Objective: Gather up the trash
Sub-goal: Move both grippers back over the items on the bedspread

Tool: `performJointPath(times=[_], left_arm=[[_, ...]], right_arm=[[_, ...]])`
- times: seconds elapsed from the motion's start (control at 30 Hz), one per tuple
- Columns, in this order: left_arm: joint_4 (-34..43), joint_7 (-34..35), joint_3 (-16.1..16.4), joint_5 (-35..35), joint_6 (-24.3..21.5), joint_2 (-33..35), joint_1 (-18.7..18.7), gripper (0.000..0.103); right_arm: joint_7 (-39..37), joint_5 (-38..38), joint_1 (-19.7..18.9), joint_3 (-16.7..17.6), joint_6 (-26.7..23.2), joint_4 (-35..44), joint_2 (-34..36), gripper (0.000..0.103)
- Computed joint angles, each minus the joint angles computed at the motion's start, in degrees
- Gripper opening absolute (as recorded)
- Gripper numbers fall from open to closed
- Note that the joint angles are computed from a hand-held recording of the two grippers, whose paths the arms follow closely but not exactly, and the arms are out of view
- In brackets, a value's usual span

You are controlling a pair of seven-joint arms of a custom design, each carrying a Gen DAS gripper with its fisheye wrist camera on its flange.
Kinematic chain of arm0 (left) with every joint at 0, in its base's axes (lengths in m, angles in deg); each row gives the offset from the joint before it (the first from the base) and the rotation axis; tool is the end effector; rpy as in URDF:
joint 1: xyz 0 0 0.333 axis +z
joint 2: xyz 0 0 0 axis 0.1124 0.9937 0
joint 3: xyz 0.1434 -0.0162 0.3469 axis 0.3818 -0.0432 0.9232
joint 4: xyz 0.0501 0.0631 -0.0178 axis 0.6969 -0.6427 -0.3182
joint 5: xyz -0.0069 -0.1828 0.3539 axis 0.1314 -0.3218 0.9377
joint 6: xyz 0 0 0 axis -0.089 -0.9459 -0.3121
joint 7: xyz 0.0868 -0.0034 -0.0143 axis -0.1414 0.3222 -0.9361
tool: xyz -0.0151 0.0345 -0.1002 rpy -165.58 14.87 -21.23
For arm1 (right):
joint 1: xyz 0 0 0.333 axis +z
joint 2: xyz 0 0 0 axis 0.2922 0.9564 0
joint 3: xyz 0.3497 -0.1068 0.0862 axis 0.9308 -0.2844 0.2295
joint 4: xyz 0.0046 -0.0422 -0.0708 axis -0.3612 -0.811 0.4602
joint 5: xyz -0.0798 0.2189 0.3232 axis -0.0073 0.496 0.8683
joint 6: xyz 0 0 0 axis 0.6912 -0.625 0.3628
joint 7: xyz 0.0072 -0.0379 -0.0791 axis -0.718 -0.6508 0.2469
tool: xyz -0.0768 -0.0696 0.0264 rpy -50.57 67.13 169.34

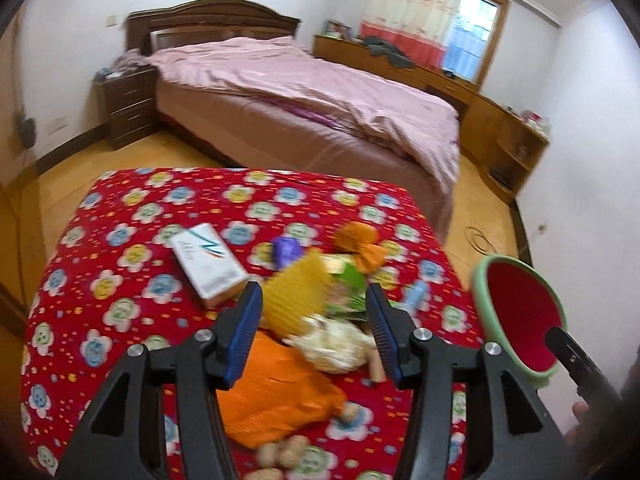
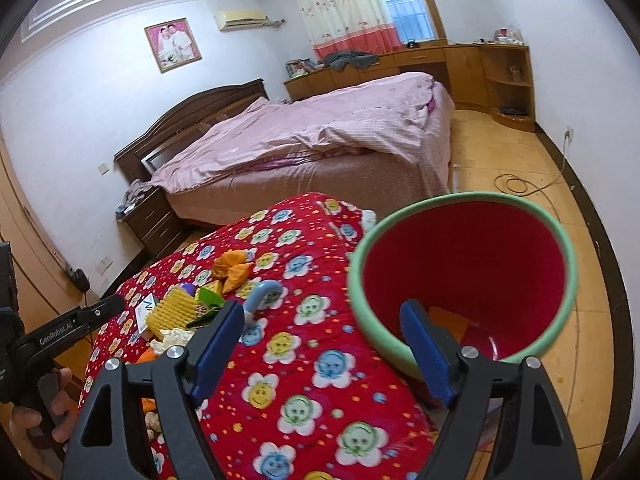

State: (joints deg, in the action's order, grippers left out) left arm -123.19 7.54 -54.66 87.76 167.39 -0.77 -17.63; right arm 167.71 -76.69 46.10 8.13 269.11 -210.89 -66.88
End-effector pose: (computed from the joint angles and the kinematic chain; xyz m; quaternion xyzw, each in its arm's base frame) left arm 0.6457 -0.3151 0.4770 -0.6836 0.6126 -0.3418 0.2015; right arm 0.6072 0.1286 0.4848 -0.5506 0.7112 -0.2172 0.3792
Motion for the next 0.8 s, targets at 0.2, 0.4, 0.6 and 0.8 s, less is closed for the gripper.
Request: performJointPath(times=[0.2,0.4,0.6,0.8], left_arm=[[-0.21,-3.51,2.03,0.19,-1.24,0.27,0.93,0.054],[1.52,-2.89,1.06,-1.75,-2.91,2.29,3.51,0.055],[5.88,0.53,-0.01,-6.17,-5.53,6.43,5.15,0.057],[10.81,5.94,-2.29,-13.02,-8.59,10.90,6.93,0.057]], right_arm=[[-2.29,1.45,-3.79,5.22,-1.46,4.27,2.87,0.084],[-3.79,3.45,-6.39,8.59,-2.46,7.41,5.51,0.084],[-6.86,6.33,-10.36,13.33,-3.47,9.55,7.64,0.084],[-10.12,9.22,-13.60,16.93,-4.83,11.83,9.88,0.084]])
